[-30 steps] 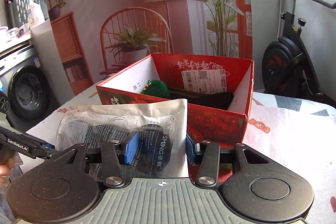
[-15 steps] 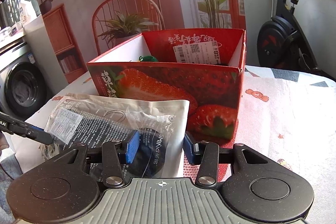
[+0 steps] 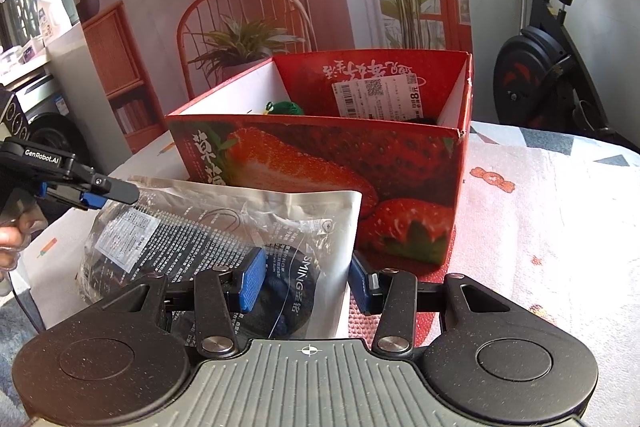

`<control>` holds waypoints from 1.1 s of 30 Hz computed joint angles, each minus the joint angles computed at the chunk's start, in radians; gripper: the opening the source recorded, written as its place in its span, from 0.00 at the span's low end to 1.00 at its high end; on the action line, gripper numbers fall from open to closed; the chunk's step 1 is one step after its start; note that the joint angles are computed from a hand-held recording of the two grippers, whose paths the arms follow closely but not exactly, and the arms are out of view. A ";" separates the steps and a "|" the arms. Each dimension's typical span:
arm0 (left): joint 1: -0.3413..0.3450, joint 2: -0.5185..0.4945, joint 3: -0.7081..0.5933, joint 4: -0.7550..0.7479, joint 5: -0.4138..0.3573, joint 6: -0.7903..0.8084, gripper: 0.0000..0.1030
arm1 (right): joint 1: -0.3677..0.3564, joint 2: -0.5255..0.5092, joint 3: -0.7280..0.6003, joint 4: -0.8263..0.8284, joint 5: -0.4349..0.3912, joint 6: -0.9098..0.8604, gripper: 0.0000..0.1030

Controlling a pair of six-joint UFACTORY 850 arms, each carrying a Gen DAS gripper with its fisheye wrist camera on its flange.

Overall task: Organize soft objects
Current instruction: 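Lift the clear sock bag toward the red box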

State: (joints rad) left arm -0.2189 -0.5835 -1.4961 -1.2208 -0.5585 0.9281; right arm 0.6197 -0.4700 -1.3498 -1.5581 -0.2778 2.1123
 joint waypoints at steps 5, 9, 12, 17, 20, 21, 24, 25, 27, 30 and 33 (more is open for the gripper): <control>-0.006 0.013 -0.012 0.038 0.006 0.015 0.41 | -0.010 0.015 -0.011 0.156 0.026 -0.215 0.40; 0.006 0.035 0.003 0.030 -0.011 0.053 0.35 | -0.019 0.037 -0.015 0.273 0.050 -0.381 0.35; 0.006 0.057 0.011 0.029 -0.006 0.084 0.33 | -0.025 0.053 -0.026 0.396 0.064 -0.546 0.29; 0.006 0.091 0.014 -0.051 0.008 0.170 0.33 | -0.027 0.078 -0.050 0.425 0.045 -0.645 0.25; 0.003 0.102 -0.006 -0.120 0.013 0.240 0.33 | -0.032 0.087 -0.081 0.377 0.013 -0.651 0.24; 0.000 0.103 -0.019 -0.134 0.019 0.255 0.33 | -0.033 0.087 -0.093 0.366 0.000 -0.661 0.24; -0.013 0.089 -0.070 -0.170 0.041 0.294 0.33 | -0.043 0.081 -0.139 0.330 -0.033 -0.690 0.24; -0.018 0.077 -0.096 -0.176 0.053 0.301 0.33 | -0.048 0.076 -0.156 0.321 -0.044 -0.700 0.24; -0.029 0.052 -0.148 -0.178 0.076 0.300 0.33 | -0.057 0.056 -0.200 0.306 -0.072 -0.733 0.24; -0.052 0.004 -0.237 -0.169 0.126 0.292 0.33 | -0.069 0.009 -0.280 0.302 -0.123 -0.806 0.23; -0.072 -0.058 -0.337 -0.148 0.176 0.260 0.33 | -0.076 -0.053 -0.364 0.260 -0.184 -0.835 0.21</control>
